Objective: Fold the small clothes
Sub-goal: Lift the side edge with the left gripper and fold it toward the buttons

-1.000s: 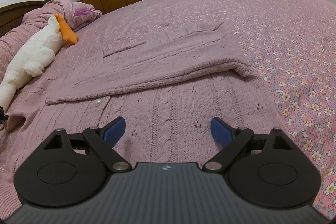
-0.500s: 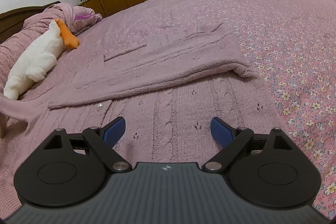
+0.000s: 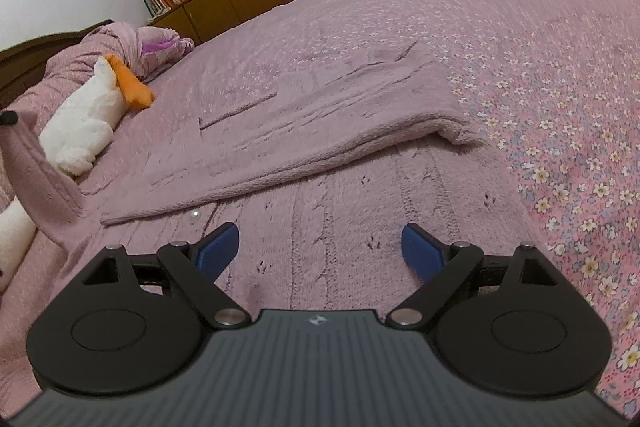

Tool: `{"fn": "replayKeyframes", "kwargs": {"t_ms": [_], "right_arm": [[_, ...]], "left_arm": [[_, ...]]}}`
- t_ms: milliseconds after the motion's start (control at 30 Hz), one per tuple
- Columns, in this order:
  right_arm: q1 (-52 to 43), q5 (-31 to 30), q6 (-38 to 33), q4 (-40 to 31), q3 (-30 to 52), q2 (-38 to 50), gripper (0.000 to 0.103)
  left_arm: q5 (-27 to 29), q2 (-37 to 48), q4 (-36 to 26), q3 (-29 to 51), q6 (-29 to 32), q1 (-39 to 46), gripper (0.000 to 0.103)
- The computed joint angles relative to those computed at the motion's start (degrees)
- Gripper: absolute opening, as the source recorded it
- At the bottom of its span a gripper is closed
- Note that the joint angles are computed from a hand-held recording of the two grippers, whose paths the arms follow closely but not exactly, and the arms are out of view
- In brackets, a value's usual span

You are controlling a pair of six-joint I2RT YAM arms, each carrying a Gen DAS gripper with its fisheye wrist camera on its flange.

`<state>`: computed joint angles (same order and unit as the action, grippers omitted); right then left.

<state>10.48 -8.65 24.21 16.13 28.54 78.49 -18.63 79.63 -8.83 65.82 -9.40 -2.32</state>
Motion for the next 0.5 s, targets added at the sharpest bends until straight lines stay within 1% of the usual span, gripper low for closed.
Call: {"fn": "replayKeyframes", "kwargs": {"t_ms": [200,367,500], "right_arm": [[-1.2,-1.1,1.0,0.7,-0.6,-0.3,0.093],[-1.6,-1.6,1.6,1.0,-0.7,-0.3,0.093],[-2.1,-2.1,2.1,1.3,-1.2,-0.7,0.093]], "left_arm": [[0.3,4.0,1.1,0.6,-1.2,-7.0,0.015],[3.4,7.7,1.4,1.1,-4.5,-9.9,0.015],[4.4,11.4,2.2,1.2,-3.8,-12.0,0.015]]}}
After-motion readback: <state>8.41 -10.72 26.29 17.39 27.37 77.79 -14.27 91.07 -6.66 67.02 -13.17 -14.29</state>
